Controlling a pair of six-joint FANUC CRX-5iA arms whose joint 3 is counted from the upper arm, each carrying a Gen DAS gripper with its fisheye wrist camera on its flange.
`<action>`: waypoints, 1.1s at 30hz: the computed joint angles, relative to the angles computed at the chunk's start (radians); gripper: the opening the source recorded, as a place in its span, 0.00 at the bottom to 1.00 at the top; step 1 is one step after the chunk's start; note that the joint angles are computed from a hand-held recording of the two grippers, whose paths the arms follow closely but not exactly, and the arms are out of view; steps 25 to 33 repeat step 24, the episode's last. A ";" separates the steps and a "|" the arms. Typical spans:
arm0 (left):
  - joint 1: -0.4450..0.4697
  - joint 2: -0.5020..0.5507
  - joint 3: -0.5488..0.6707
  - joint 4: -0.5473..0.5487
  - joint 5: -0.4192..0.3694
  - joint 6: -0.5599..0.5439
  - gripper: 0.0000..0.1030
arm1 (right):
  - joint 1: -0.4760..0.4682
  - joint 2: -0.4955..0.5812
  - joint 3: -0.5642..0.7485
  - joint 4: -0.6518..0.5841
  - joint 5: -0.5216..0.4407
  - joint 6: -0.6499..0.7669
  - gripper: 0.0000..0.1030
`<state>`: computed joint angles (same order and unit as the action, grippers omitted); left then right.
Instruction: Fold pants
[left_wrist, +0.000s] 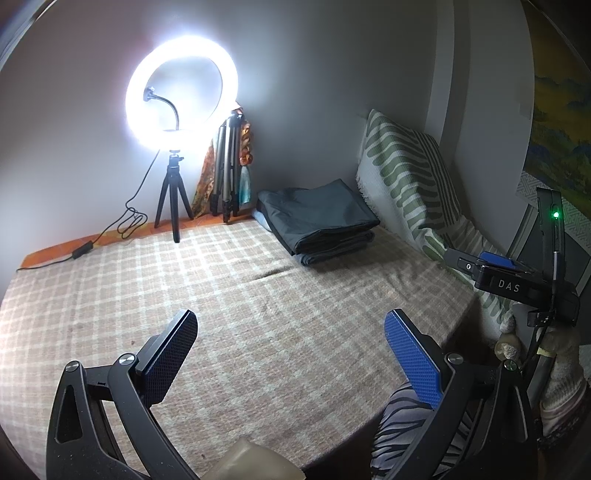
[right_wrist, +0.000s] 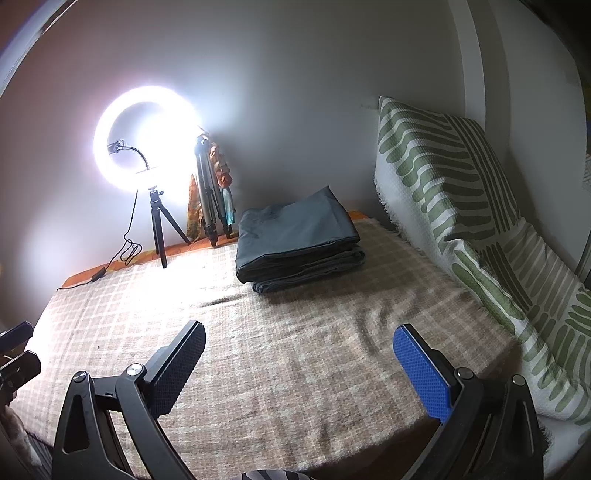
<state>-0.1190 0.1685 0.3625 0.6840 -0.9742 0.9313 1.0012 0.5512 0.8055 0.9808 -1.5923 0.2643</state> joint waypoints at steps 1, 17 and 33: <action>-0.001 0.000 0.000 0.000 0.000 0.002 0.98 | 0.000 0.001 0.002 0.000 -0.001 0.001 1.00; -0.004 -0.011 -0.026 -0.010 0.030 -0.003 0.98 | -0.005 0.010 0.015 -0.010 0.006 0.008 1.00; -0.001 -0.027 -0.062 0.022 0.068 -0.042 0.98 | -0.006 0.012 0.017 -0.013 0.007 0.009 1.00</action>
